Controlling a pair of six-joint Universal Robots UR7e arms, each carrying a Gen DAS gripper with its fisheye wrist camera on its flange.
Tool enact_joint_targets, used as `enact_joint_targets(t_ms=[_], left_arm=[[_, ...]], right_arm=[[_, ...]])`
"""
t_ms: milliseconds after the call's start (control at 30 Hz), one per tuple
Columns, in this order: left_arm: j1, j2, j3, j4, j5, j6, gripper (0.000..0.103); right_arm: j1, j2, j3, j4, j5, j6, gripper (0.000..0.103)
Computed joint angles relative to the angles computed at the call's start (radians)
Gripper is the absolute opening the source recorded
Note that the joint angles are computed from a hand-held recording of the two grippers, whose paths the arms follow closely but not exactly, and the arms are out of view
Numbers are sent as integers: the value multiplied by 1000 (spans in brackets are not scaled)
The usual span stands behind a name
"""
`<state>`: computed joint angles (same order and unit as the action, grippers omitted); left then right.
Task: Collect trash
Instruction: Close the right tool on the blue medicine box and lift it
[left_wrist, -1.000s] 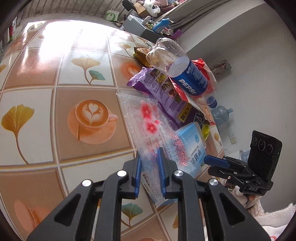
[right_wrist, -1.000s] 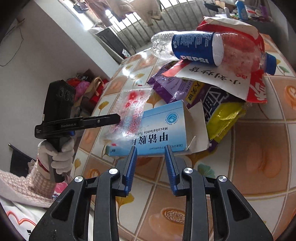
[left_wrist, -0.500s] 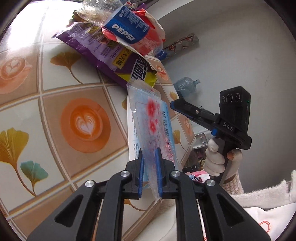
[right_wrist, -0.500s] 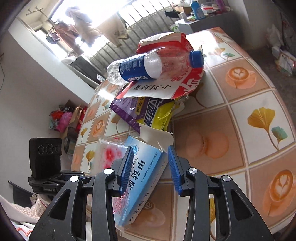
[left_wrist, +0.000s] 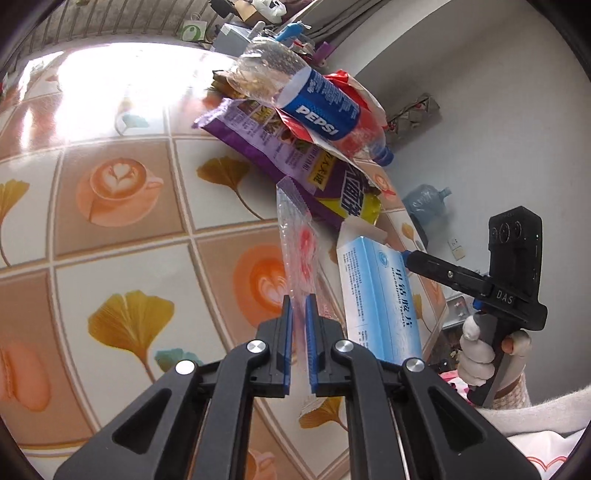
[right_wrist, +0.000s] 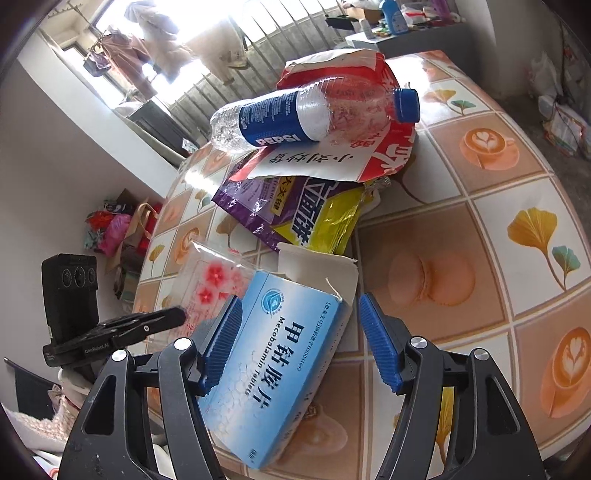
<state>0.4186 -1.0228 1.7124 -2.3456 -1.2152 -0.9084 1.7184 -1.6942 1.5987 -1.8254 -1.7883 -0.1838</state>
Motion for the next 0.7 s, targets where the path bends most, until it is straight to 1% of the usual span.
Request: enact_joint_targets(t_ms=[133,200,300,433,533,600,700], left_arm=[[18,69,-15,-112,-106,35,6],[21,98,-36,-125,-130,54,6],[15,98,-42,-118,-110,77,6],[5,54,-26,-63,-37,52,6],[-2,27,-10,-34,-2,21,6],[-8,16,-4,-20,12,11,6],[-16,19,-8,-6,24,17,6]], right_arm=[[3,-3,-13,-13,-25,3,63],[7,-7,-17,-21,-42,6,63],[22,-18,-10,-35,-92,-2,65],[45,-30,10,-8,-152,-16,70],[80,-41,42,8,-226,-27,76],[106,-45,67,-11,-291,-20,80],[127,-52,100,-38,-346,-25,82]])
